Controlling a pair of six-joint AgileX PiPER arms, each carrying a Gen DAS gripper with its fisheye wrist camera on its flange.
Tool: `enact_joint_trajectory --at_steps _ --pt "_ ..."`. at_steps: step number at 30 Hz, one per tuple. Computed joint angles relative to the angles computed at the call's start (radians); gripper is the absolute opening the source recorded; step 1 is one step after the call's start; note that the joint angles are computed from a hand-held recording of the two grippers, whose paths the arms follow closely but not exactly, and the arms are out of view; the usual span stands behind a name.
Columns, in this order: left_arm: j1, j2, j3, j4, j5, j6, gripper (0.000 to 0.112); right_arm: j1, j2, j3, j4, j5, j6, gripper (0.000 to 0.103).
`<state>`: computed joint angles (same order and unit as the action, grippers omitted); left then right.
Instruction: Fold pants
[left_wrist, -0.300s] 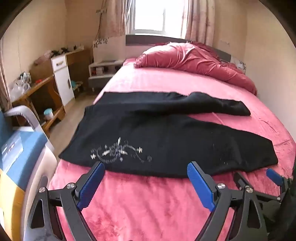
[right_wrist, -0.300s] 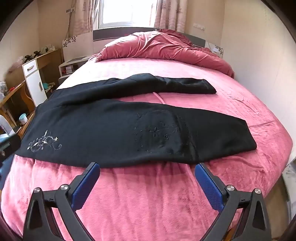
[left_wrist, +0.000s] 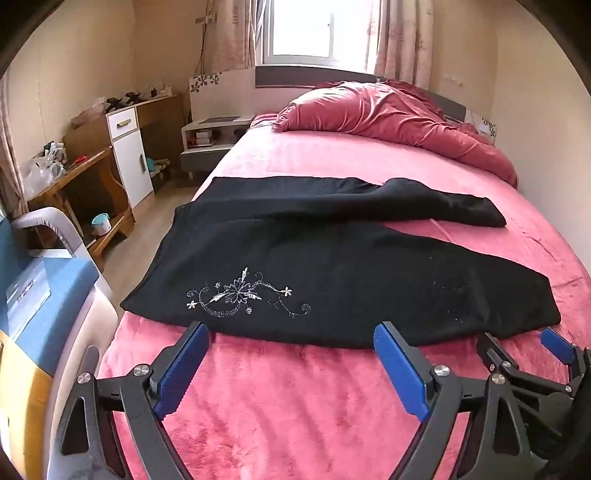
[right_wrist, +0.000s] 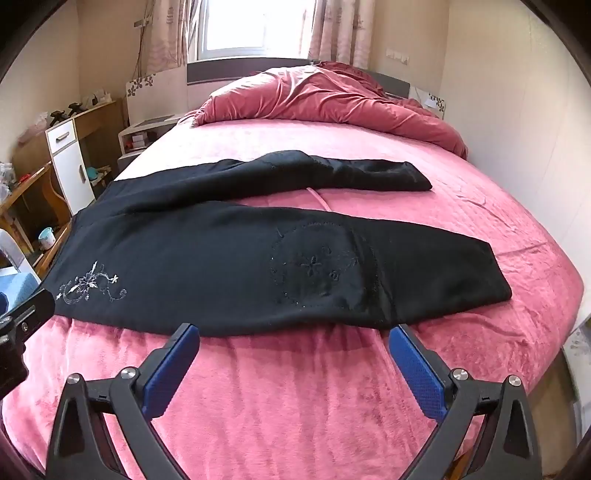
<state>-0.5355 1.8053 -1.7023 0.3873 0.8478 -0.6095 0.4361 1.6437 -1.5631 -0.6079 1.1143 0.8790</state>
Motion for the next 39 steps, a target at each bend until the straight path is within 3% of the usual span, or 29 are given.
enact_joint_trajectory --at_steps 39 --pt "0.029 -0.016 0.066 -0.036 -0.047 0.005 0.093 -0.011 -0.014 0.061 0.001 -0.061 0.053 0.103"
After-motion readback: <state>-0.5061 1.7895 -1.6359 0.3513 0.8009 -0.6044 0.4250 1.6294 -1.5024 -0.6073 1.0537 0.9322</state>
